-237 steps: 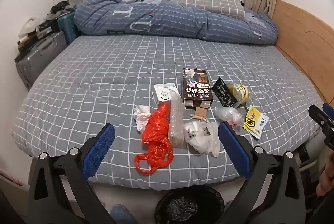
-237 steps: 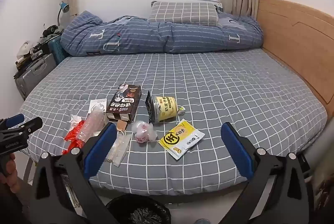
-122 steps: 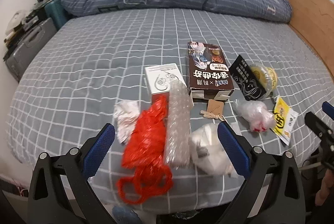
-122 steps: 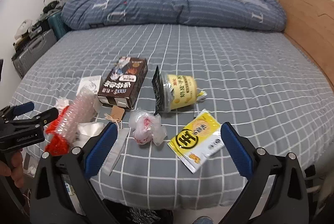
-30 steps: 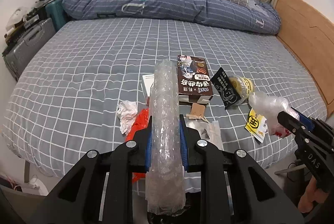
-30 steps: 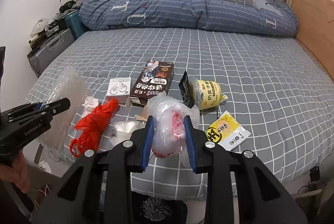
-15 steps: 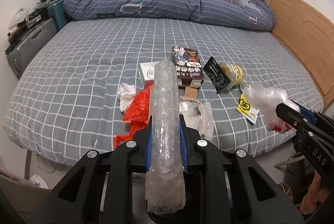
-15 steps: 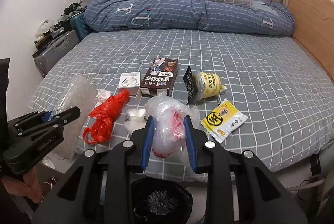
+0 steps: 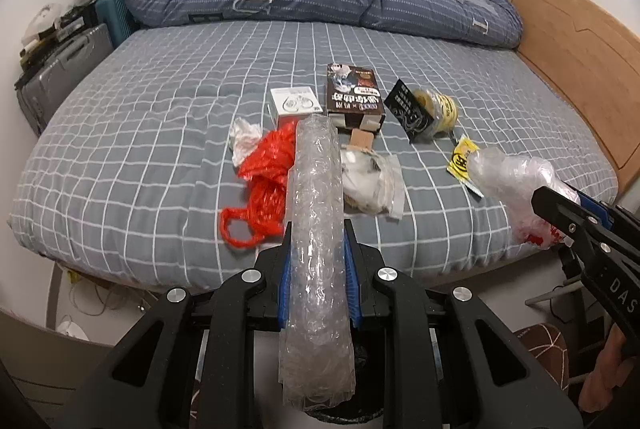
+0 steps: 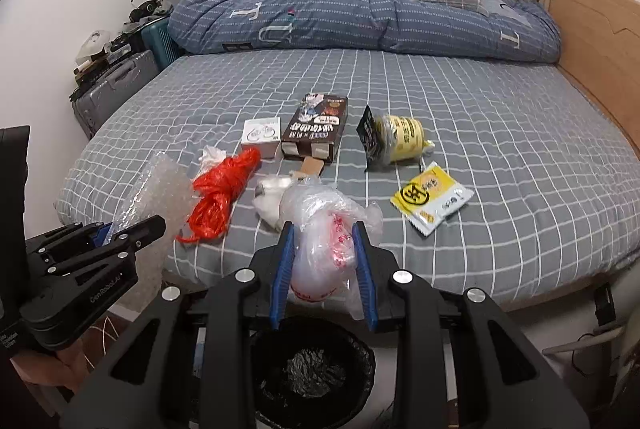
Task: Collect trash
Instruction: 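Lift both held items and carry them toward the black trash bin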
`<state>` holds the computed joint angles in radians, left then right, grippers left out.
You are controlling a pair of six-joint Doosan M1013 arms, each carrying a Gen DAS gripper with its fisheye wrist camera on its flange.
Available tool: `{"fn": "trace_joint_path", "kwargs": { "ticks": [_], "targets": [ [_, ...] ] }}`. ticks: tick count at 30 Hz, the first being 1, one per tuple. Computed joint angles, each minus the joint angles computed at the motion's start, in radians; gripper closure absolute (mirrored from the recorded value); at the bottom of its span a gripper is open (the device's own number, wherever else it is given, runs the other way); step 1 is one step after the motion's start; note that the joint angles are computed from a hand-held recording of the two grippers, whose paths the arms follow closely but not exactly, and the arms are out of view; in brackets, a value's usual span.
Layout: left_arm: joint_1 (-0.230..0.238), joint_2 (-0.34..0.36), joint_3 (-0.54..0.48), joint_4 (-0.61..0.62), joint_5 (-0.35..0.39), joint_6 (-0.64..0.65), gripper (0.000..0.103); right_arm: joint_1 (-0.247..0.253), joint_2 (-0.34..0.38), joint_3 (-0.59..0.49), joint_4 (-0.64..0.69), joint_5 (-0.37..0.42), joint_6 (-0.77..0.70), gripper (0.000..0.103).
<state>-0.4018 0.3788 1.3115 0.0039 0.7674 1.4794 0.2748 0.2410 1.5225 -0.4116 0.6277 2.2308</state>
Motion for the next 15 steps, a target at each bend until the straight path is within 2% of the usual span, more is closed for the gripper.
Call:
{"fn": "trace_joint_path", "kwargs": {
  "ticks": [15],
  "targets": [
    [0.008,-0.059,0.149,-0.04,-0.028,0.013,0.083,0.033,-0.04,0.116,0.0,-0.023,0.065,0.075]
  ]
}}
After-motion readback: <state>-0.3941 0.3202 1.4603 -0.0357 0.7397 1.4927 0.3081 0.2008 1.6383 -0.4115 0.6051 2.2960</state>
